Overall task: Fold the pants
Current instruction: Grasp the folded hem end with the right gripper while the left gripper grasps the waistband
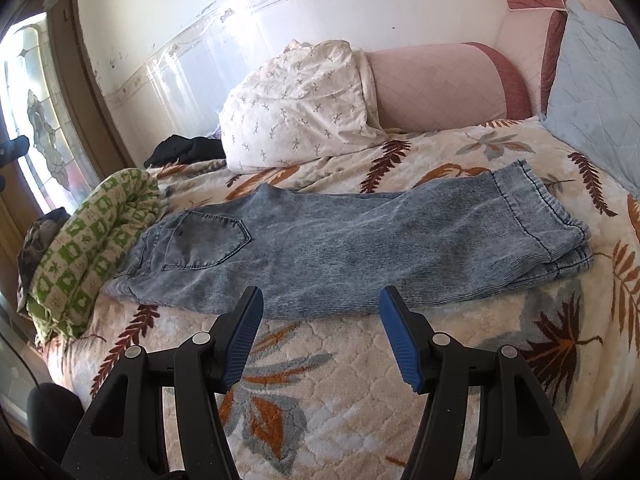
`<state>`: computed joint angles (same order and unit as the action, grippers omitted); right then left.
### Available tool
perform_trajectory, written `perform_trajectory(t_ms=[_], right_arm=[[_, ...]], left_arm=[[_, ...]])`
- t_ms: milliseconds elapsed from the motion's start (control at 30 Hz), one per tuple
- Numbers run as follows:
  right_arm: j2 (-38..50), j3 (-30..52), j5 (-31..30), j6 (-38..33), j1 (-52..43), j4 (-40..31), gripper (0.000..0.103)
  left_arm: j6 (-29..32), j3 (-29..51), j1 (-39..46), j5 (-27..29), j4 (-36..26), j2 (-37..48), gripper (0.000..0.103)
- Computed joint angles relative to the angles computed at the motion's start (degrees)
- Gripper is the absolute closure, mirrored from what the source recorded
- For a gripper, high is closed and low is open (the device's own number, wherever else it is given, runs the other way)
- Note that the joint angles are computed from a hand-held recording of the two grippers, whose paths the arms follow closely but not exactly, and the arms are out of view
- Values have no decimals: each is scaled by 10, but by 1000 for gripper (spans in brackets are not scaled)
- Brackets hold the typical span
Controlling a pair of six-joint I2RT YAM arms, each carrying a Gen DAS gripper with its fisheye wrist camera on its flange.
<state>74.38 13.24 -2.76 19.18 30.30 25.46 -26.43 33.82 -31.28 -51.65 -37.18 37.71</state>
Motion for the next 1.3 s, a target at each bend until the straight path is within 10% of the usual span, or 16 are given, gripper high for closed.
perform_trajectory(t_ms=[267, 367, 667, 1000, 1300], right_arm=[[-81, -17, -51, -10, -90, -40, 43], [-93, -16, -168, -6, -241, -62, 39], [250, 133, -478, 15, -557, -57, 30], [414, 223, -477, 161, -560, 19, 31], [411, 230, -401, 146, -525, 28, 43]], left_arm=[[43, -42, 45, 67, 77, 59, 0], [51, -56, 73, 127, 127, 140, 0], [146, 101, 47, 260, 249, 488, 0], [245, 403, 19, 327, 189, 748, 0], [343, 746, 19, 447, 40, 971, 0]])
